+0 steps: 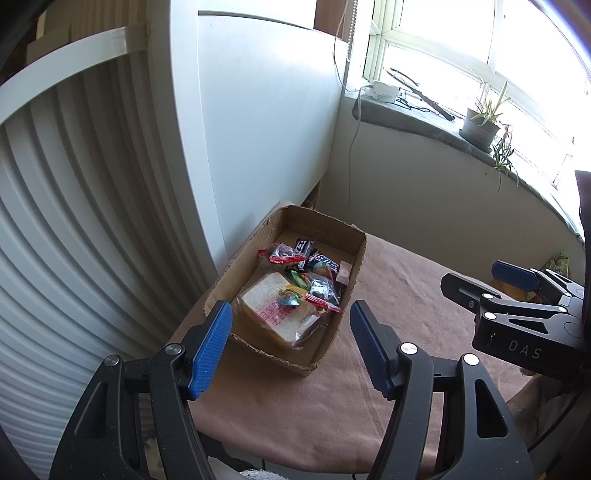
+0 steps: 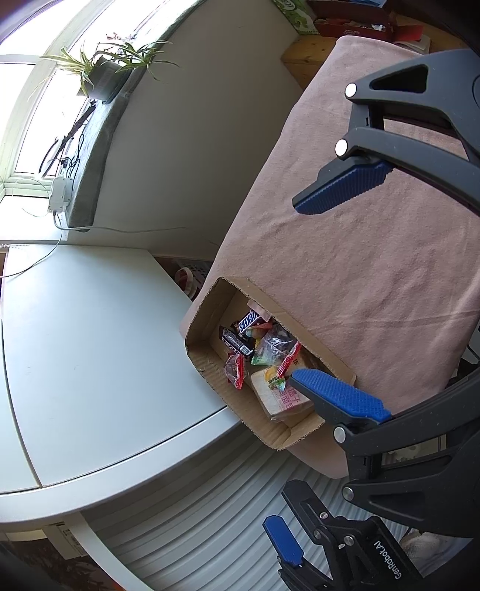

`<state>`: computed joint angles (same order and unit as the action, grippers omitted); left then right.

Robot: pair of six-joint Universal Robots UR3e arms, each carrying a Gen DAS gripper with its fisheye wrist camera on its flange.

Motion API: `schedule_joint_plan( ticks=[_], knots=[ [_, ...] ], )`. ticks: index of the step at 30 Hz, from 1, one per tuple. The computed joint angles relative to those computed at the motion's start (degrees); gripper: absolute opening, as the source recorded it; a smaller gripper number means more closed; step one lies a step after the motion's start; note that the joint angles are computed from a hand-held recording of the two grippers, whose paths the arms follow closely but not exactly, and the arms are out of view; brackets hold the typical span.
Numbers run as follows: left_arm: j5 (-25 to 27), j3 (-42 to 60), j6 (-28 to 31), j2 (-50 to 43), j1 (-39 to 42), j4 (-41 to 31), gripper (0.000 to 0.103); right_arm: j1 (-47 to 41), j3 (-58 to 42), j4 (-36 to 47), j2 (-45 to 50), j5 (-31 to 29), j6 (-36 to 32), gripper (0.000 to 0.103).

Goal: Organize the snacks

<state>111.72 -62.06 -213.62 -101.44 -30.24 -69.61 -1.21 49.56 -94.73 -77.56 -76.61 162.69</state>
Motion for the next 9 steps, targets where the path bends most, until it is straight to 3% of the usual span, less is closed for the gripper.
schedule_joint_plan(
  ticks=[9],
  knots=[
    [-0.92, -0.09, 0.82, -0.05, 0.57, 0.12, 0.066, -0.64, 0.13, 0.33, 0.02, -0.25, -0.37, 0.088]
  ],
)
